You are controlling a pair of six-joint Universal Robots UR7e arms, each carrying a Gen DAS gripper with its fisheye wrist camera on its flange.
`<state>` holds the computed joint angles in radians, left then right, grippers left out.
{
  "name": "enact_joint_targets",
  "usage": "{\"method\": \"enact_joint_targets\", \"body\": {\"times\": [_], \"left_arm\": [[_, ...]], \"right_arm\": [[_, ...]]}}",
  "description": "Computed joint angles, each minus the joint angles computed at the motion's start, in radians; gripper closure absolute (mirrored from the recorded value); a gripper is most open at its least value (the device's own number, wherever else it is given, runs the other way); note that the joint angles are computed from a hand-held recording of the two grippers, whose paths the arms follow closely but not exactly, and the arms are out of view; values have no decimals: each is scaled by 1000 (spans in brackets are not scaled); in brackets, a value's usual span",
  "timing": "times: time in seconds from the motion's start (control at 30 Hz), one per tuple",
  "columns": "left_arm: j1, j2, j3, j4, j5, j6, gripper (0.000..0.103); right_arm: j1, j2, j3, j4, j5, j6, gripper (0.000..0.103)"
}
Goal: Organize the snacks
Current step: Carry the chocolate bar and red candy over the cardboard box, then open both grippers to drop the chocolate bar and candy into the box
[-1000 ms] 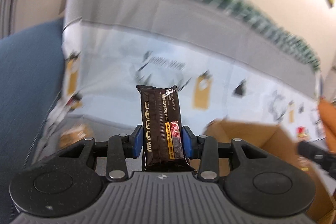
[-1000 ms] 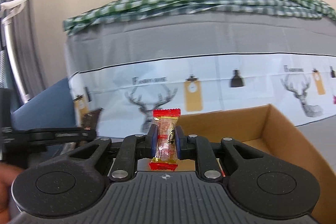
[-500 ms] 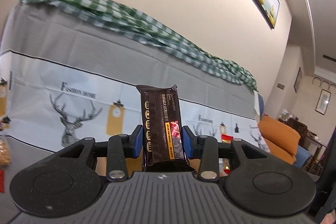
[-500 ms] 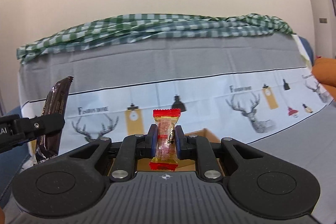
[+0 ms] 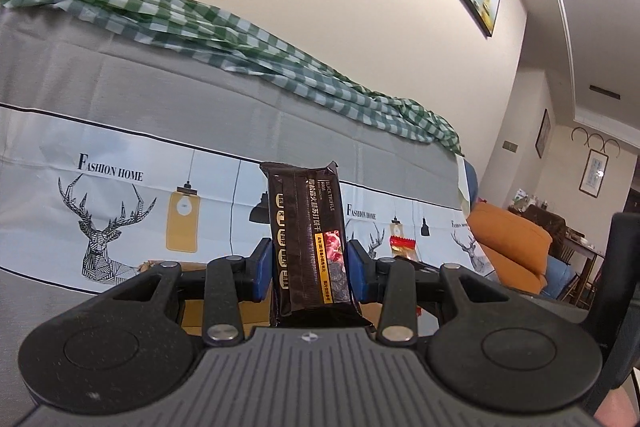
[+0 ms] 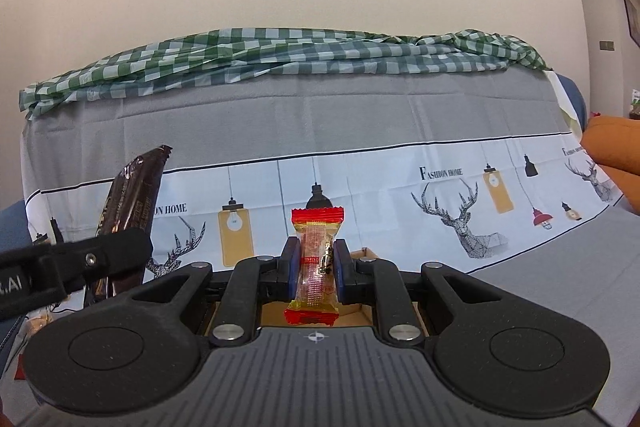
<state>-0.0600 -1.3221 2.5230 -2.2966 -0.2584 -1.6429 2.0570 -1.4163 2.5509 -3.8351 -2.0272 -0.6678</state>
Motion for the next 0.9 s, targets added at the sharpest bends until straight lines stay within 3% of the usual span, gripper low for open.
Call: {"method": "enact_joint_targets", "body": {"times": [0.17, 0.43, 0.73, 0.9], "left_arm": [[8, 32, 15, -136, -18, 112, 60], [17, 61, 5, -222, -21, 166, 61], [23, 43, -19, -96, -43, 95, 60], [37, 52, -28, -100, -64, 104, 60]], "right_arm": [[5, 12, 0, -22, -10, 1, 85], [8, 23, 3, -48, -18, 2, 85], [4, 17, -2, -26, -22, 27, 85], [-3, 10, -4, -14, -19, 33, 85]]}}
